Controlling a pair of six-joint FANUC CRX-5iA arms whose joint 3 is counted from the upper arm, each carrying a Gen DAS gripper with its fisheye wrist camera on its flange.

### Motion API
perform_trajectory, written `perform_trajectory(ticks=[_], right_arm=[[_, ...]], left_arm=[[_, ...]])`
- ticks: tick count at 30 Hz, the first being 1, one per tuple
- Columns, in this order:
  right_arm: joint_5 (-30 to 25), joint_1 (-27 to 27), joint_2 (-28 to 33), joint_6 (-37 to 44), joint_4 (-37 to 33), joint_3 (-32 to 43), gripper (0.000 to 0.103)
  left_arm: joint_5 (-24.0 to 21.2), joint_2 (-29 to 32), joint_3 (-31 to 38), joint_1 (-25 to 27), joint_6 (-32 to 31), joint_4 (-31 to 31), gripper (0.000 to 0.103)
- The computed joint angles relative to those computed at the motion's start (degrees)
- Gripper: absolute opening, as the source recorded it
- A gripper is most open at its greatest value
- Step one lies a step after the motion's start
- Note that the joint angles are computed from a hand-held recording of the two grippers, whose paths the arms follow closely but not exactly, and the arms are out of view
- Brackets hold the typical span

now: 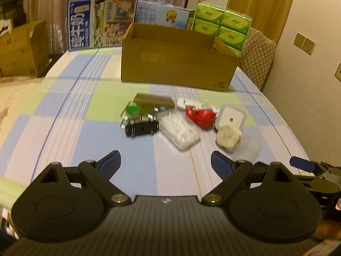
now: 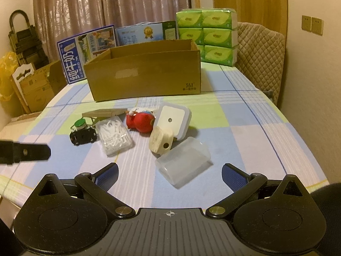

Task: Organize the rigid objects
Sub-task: 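Move the left tool to the toy car and close on it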

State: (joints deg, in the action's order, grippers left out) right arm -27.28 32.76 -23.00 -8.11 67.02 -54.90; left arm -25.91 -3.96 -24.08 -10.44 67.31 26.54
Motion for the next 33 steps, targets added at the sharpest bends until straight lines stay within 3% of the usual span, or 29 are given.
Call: perform_trajectory(ticks=[4,8,16,22,25,27,31,33], right_arm=[[1.5,-1.6,1.0,0.1,-0.6,1.0,0.101],[3.0,-3.0,2.6,1.4,-2.6,2.0,0.101],[4.7,-5.2,7.4,2.8,-5.0,4.5,0.101],[5.8,-6.4,10.4,6.0,-4.5,5.5,0.101],[5.5,-6.6,11.3,8.7,-6.6,6.0,0.101],[5.3,-6.7,11.8,11.0,-9.3,6.6,0.101],[4.6,-6.7,12.4,13.4,-12.2,7.3,0.101],[4.5,-6.9,12.6,14.5,-13.2,7.6,0.101]], left_arm=[[0.9,3.1,2.7,0.0,-4.4,0.6,0.089],[6.0,5.9,2.6,-0.4,-14.3,4.5,0.089],[12.3,10.2,-2.2,-1.3,-33.9,23.4,0.089],[8.6,13.4,2.2,1.0,-22.9,11.2,0.089],[9.7,14.6,2.1,0.6,-27.8,17.2,0.087],[9.6,15.4,2.1,0.1,-32.1,21.5,0.078],[7.8,17.5,5.6,0.5,-27.1,15.1,0.067],[7.1,18.6,7.3,0.8,-24.8,12.1,0.066]])
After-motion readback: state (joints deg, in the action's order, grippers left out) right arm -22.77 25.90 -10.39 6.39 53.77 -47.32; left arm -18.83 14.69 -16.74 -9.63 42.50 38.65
